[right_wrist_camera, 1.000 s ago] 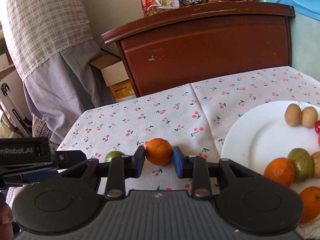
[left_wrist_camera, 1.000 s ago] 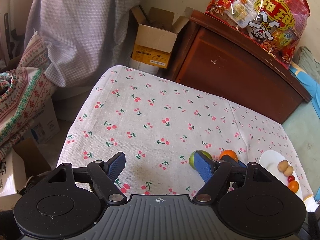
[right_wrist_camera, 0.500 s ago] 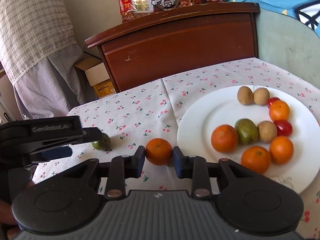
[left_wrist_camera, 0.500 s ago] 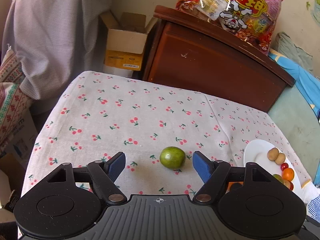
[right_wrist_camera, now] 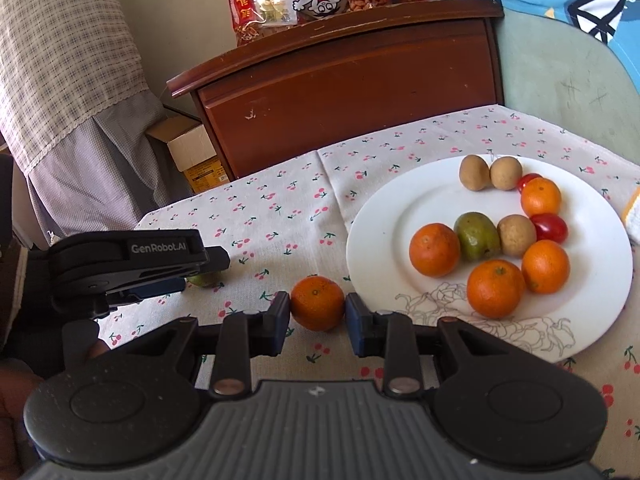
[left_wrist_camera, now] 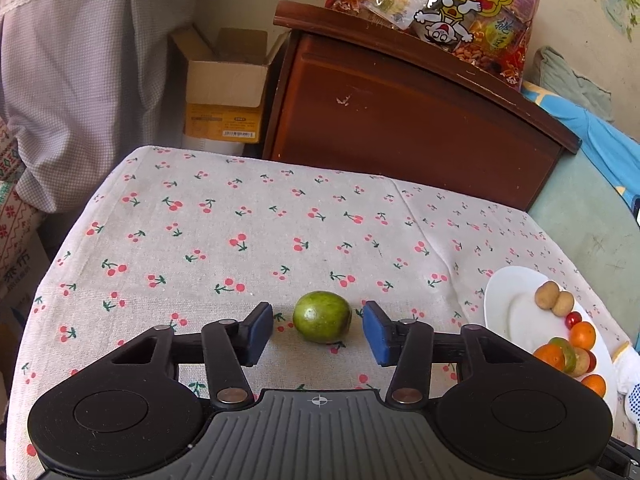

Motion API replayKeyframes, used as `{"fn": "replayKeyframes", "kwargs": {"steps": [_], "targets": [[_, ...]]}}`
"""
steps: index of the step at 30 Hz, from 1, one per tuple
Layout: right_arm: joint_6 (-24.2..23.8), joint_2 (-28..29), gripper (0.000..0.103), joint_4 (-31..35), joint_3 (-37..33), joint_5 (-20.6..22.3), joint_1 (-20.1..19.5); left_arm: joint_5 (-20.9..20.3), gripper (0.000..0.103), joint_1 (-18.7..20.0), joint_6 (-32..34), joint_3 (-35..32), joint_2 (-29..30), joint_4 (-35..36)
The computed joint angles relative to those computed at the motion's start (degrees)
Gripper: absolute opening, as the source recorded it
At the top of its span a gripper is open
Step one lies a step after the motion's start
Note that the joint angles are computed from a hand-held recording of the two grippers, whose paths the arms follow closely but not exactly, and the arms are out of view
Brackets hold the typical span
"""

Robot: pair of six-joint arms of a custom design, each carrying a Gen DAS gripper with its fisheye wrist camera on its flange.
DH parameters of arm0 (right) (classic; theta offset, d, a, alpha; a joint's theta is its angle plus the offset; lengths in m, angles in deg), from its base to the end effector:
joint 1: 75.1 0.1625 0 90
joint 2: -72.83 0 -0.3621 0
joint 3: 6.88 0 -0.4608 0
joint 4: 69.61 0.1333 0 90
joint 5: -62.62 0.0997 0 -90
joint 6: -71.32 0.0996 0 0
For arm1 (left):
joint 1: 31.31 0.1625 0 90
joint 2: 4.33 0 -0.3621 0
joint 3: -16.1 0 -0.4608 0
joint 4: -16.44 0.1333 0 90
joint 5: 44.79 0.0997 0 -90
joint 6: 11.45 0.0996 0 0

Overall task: Organize fruits
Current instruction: 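Grasp the green lime with the left tool while the right tool grasps the tangerine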

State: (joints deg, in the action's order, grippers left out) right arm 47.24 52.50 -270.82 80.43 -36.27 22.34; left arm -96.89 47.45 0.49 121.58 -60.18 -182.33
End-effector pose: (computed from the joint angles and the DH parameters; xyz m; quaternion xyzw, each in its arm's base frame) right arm 0.2024 -0.6390 -0.1368 0.2228 -0.8968 0.3610 0.1254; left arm 0.0698 -0.6464 0.1564 0.0083 0.8380 -0.4650 0.2853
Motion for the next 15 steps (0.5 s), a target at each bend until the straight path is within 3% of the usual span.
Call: {"fn": "replayKeyframes", "kwargs": {"steps": [5, 15], "targets": [[0.3, -0.1, 0.030, -0.2, 0.2, 0.1, 0.0, -1.2, 0.030, 0.3, 0.7, -0.2, 0.2, -0.6], [1.4, -0.6, 0.030, -0.5, 0.9, 0.5, -0.1, -2.2, 0.030, 0.4, -1.1, 0.5, -0.5, -0.4]]}}
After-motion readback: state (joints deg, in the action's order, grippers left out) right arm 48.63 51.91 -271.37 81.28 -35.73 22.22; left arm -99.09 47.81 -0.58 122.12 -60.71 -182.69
